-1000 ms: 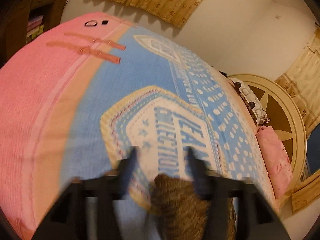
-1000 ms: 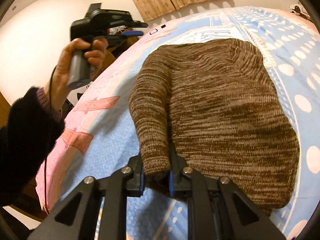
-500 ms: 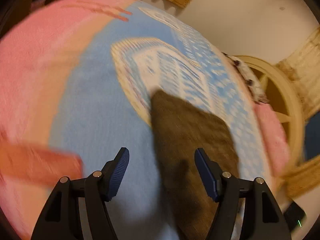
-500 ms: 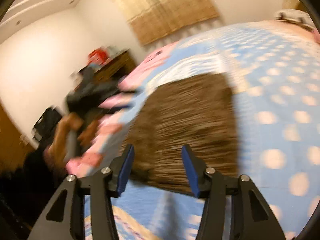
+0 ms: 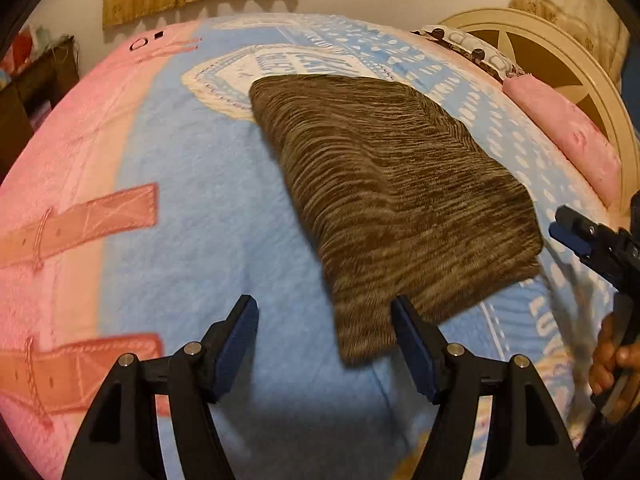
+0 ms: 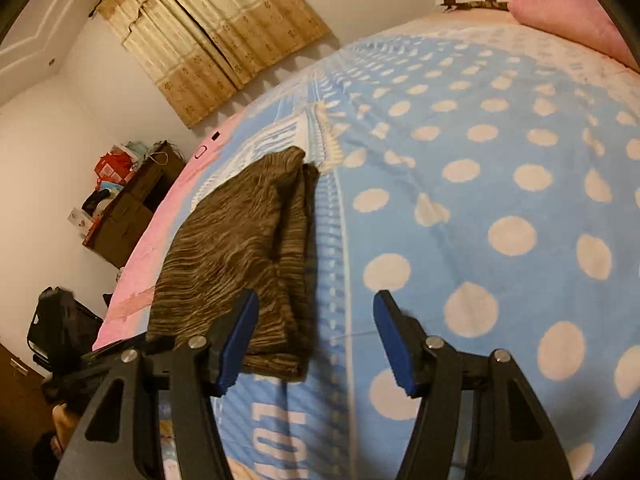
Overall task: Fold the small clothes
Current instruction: 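Open the right tool and withdraw from the folded sweater, then grasp the brown sweater bundle with both tools side by side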
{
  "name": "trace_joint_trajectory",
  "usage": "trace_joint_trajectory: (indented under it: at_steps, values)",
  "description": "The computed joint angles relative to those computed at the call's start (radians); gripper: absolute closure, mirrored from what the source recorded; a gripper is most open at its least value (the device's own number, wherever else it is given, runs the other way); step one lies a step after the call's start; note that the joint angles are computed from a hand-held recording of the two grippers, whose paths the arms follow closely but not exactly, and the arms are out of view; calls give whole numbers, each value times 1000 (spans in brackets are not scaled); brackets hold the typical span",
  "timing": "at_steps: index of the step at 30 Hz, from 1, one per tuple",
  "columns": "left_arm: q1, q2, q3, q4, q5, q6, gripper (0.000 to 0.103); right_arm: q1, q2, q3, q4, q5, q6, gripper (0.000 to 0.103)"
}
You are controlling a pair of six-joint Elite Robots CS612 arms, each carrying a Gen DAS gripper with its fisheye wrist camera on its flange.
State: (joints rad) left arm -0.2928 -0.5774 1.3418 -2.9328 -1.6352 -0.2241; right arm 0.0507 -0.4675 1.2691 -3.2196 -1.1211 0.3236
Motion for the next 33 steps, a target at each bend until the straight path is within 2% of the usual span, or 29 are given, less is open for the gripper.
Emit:
trace_joint_trajectory:
  at_steps: [3,5,7,8,9,11,14,15,16,17,19,20,21,23,24,26,31,33]
  values:
    - [22,-10,-5,17,-39,-94,33,-2,3,-12,-5,24,12,39]
    - [27,-10,-2,-62,-40,-150,33,0,7,-38,1,22,-7,35]
    - [32,17,-41,-136,-50,-214,31,6,23,-85,23,30,-33,23]
    - [35,34,-66,-161,-62,-245,27,9,27,-107,38,43,-54,15]
    - [39,55,-96,-178,-74,-275,25,14,35,-128,49,39,-68,13]
    - [41,95,-161,-149,-74,-336,25,28,56,-182,93,7,-100,13]
    - [59,157,-256,-62,-181,-446,25,46,106,-288,197,-43,-132,13]
    - [60,173,-266,-80,-196,-489,25,52,129,-330,238,-62,-134,13]
    - [55,171,-246,-139,-170,-498,25,54,141,-351,261,-70,-133,14]
    - [50,167,-235,-159,-156,-486,25,57,155,-373,287,-78,-131,14]
    - [40,161,-225,-151,-122,-407,25,59,167,-386,304,-82,-132,16]
    - [32,152,-212,-145,-95,-367,25,56,165,-377,277,-59,-142,25]
    - [18,141,-199,-126,-46,-309,25,52,164,-376,280,-21,-159,39]
    - [2,138,-203,-94,19,-240,25,53,163,-378,318,-9,-189,43]
    - [-5,136,-197,-91,46,-216,25,52,161,-376,317,-2,-197,50]
    - [-1,142,-201,-101,37,-226,25,49,161,-372,317,28,-213,52]
    - [34,158,-210,-155,-98,-356,25,34,167,-368,300,82,-156,50]
    - [35,159,-208,-169,-107,-358,25,29,173,-374,302,106,-141,48]
